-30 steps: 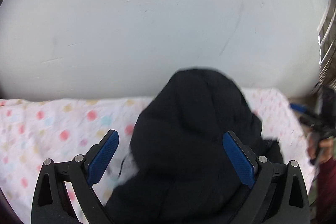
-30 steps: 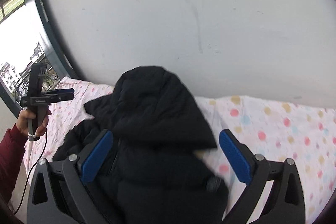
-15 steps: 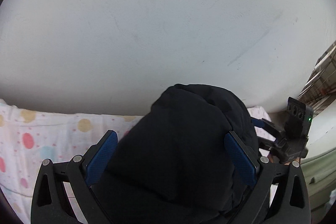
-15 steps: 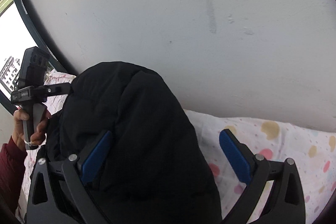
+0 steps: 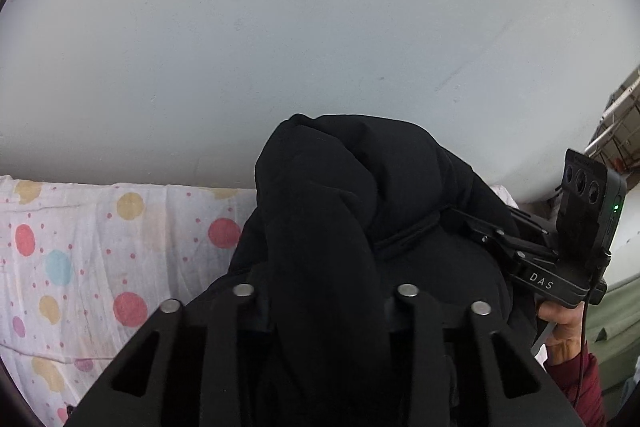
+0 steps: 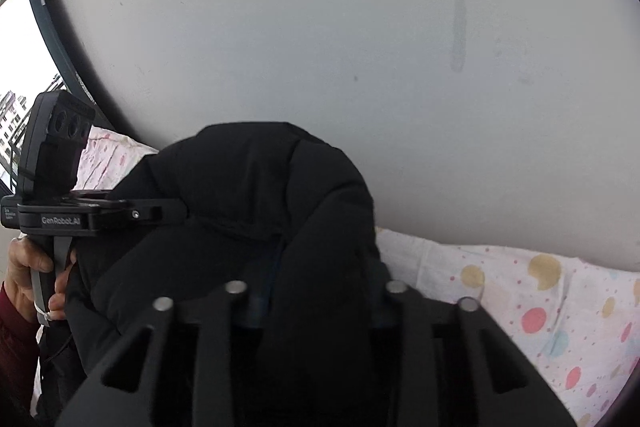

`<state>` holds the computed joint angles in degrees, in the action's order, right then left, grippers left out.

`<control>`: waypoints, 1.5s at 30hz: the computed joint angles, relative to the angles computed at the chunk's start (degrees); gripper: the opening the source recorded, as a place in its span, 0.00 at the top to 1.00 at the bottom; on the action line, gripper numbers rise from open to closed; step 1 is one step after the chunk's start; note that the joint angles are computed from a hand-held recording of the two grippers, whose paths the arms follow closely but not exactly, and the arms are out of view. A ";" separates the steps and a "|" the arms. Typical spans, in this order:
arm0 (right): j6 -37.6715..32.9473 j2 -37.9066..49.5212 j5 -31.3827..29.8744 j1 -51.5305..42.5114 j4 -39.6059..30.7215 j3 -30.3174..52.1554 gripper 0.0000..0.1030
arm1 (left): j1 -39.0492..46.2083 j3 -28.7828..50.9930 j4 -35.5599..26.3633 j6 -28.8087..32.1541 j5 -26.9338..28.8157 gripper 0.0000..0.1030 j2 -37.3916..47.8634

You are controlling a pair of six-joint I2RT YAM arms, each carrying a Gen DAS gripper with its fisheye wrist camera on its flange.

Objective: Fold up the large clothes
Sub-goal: 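Lift the hem with both tools and fold it toward the hood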

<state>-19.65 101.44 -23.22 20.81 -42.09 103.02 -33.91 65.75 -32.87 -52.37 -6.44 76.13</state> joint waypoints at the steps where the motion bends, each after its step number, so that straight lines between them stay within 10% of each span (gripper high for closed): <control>1: -0.53 -1.77 1.15 0.58 1.15 -1.97 0.81 | -1.62 0.49 -0.89 -0.12 -1.59 0.78 -0.38; 13: -6.55 -33.64 3.50 4.76 11.16 -31.78 0.92 | -31.21 5.78 -12.81 -10.96 -29.17 0.88 -5.47; 20: -11.63 -54.07 -2.45 1.80 5.87 -43.97 0.92 | -51.15 15.65 -27.23 -25.85 -44.71 0.89 2.88; 30: -17.27 -73.38 -11.33 -7.43 -3.50 -60.45 0.92 | -58.91 13.54 -31.33 -39.87 -44.61 0.89 9.19; 39: -16.16 -72.67 -19.04 -18.69 -1.64 -66.08 0.84 | -59.17 18.66 -34.82 -45.02 -43.18 0.89 15.17; 45: -41.40 -67.63 -41.04 -44.14 -28.75 -52.40 0.60 | -59.56 22.14 -39.19 -46.09 -42.35 0.89 16.70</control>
<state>-61.05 33.81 -64.26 -23.33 -70.84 50.62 -93.46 87.89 -72.06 -98.46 -48.80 92.83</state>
